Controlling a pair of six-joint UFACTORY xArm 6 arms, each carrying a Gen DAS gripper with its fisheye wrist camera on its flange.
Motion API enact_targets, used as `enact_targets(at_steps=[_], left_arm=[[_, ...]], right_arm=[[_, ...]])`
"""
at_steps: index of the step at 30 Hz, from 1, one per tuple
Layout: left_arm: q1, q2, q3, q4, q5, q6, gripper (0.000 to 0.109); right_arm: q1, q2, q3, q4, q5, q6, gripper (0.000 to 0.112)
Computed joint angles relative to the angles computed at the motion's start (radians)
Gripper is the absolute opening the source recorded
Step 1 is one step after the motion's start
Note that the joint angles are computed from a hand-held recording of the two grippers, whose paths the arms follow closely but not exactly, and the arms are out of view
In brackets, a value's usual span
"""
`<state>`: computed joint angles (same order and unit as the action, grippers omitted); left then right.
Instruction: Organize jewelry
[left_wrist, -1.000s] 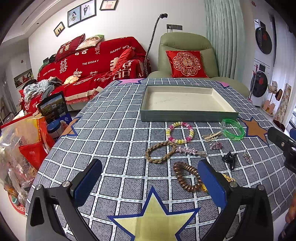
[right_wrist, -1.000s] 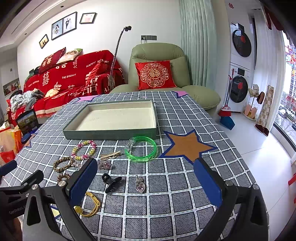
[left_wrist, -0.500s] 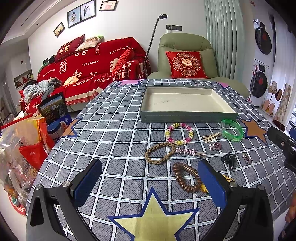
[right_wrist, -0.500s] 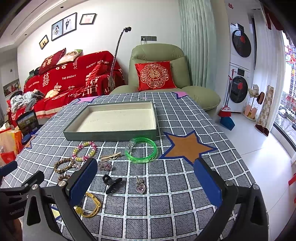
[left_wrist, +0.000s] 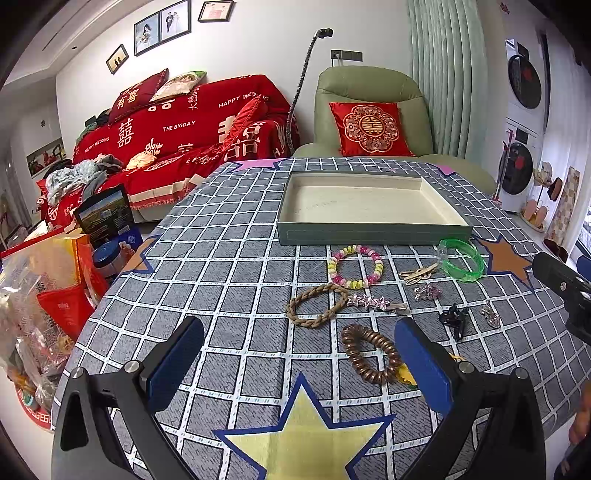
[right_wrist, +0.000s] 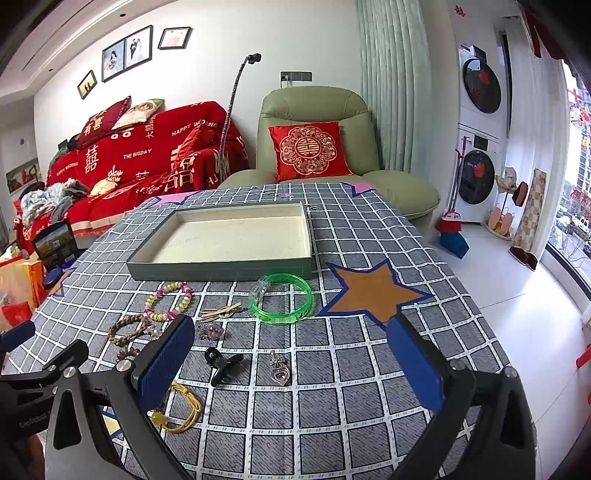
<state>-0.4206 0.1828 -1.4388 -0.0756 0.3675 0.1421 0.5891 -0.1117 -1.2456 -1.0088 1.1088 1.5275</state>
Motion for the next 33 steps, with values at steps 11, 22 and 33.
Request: enact_targets(at_steps=[11, 22, 33], left_arm=[[-0.002, 0.005, -0.001, 0.002, -0.006, -0.008, 0.103], [-0.002, 0.005, -0.002, 0.008, -0.003, -0.014, 0.103], [0.0, 0.005, -0.004, 0.019, 0.01, -0.017, 0.103]], right_arm=[[0.001, 0.0, 0.0, 0.0, 0.003, -0.001, 0.103], [0.001, -0.001, 0.0, 0.0, 0.001, -0.002, 0.103], [0.002, -0.002, 0.001, 0.002, 0.002, -0.002, 0.103]])
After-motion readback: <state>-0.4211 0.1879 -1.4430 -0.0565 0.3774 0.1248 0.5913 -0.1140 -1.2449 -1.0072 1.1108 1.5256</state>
